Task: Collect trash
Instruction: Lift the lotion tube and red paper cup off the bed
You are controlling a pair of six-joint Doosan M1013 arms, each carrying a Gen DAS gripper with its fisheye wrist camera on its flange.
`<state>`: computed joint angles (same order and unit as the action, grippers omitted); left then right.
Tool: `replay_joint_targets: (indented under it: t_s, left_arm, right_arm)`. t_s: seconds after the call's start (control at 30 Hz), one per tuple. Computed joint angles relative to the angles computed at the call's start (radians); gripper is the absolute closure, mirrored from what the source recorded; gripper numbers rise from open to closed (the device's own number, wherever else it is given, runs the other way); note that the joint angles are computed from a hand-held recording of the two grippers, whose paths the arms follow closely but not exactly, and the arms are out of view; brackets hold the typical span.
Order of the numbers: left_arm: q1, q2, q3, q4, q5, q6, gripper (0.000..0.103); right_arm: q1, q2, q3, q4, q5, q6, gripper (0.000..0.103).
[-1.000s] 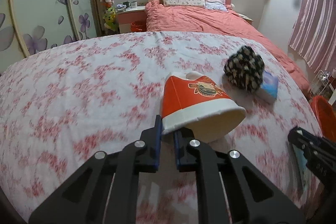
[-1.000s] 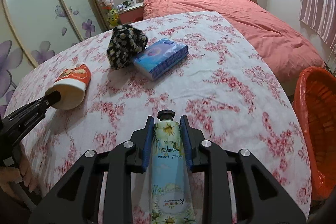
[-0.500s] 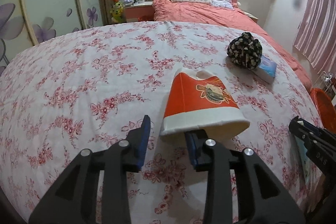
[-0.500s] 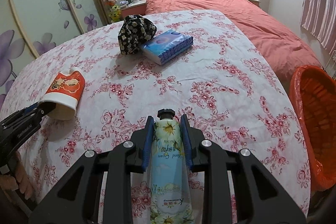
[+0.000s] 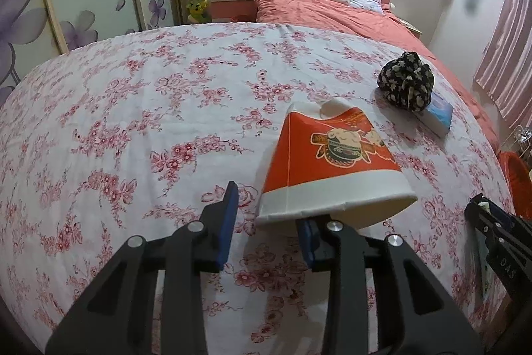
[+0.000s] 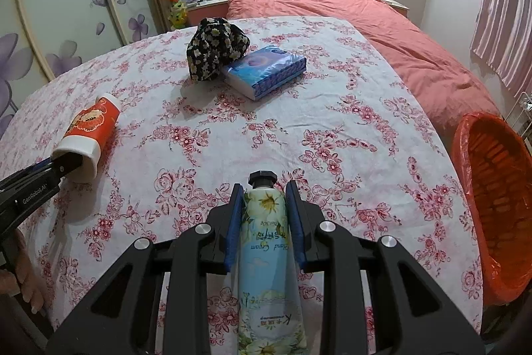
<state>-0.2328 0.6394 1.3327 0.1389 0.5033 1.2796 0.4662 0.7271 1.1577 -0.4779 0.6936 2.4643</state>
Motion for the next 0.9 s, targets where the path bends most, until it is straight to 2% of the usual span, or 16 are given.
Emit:
replay_joint_targets:
  t_s: [0.23, 0.57, 0.63, 0.67, 0.7, 0.9]
  left_arm:
    - [0.009, -0.003, 0.005, -0.047, -0.013, 0.01, 0.069]
    - [0.004, -0.001, 0.002, -0.035, -0.008, 0.028, 0.069]
    - [0.004, -0.001, 0.003, -0.036, -0.01, 0.027, 0.073]
    - [0.003, 0.0, 0.001, -0.035, -0.008, 0.029, 0.08]
    - [0.002, 0.0, 0.001, -0.032, -0.008, 0.028, 0.082]
    - [-0.006, -0.014, 0.02, -0.029, -0.054, 0.051, 0.091]
  right_arm:
    - [-0.003, -0.005, 0.008, 0.015, -0.017, 0.003, 0.076]
    - [-0.004, -0.011, 0.017, 0.016, -0.022, 0.004, 0.076]
    - [-0.002, -0.011, 0.018, 0.014, -0.021, 0.001, 0.076]
    - [0.0, -0.011, 0.018, 0.009, -0.016, -0.003, 0.076]
    - [0.001, -0.012, 0.02, 0.006, -0.014, -0.005, 0.076]
    - [-0.004, -0.031, 0.054, 0.021, -0.065, 0.013, 0.077]
